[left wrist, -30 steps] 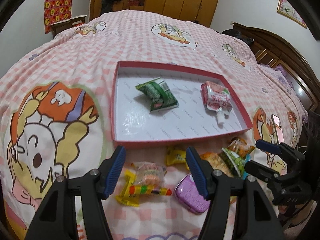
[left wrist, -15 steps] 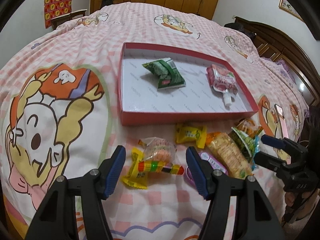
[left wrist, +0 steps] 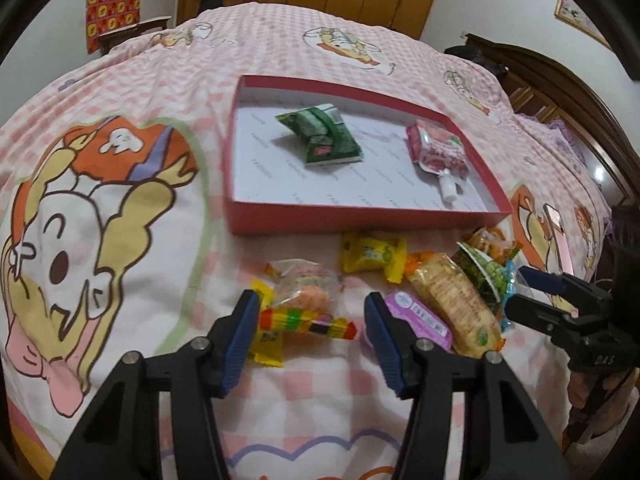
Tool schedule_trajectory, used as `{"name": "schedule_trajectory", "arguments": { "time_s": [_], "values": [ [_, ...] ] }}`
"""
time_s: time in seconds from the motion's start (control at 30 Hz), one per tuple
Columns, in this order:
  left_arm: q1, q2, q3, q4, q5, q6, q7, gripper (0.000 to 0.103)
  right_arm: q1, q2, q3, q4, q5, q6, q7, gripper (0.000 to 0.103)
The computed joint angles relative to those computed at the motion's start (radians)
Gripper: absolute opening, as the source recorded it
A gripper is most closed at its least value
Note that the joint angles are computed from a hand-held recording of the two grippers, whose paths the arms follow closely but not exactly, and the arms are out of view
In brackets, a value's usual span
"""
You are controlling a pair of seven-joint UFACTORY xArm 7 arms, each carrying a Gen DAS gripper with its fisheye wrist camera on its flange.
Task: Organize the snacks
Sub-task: 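Move both grippers back to the snack pile beside the box, then grasp the rainbow lollipop pack with left while right grasps the clear biscuit bag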
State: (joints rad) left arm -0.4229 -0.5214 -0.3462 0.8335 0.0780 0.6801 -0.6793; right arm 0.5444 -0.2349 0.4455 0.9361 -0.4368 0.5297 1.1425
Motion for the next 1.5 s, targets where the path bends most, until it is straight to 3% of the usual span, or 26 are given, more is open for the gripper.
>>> {"name": "schedule_trajectory", "arguments": {
  "time_s": [0.17, 0.5, 0.73, 1.23, 1.5],
  "values": [
    [0.017, 0.035, -0.028, 0.022, 0.053, -0.013, -0.013, 0.046, 0.002, -0.006, -0.005, -0.011, 0.013, -0.019, -0.007, 0.088],
    [0.023, 0.101, -0.039, 0.042, 0.120, -0.026, -0.044, 0.045, -0.003, -0.020, -0.011, -0.037, 0.056, -0.053, -0.016, 0.071],
    [0.016, 0.110, -0.049, 0.043, 0.172, -0.019, -0.064, 0.045, -0.008, -0.020, -0.008, -0.040, 0.072, -0.060, -0.028, 0.071],
    [-0.003, 0.096, -0.013, 0.022, 0.111, -0.035, -0.038, 0.045, -0.016, -0.041, -0.001, -0.041, 0.060, -0.023, -0.034, 0.065],
    [0.005, 0.099, -0.021, 0.025, 0.117, -0.024, -0.054, 0.045, -0.020, -0.023, -0.014, -0.073, 0.099, -0.068, -0.017, 0.061]
  ]
}}
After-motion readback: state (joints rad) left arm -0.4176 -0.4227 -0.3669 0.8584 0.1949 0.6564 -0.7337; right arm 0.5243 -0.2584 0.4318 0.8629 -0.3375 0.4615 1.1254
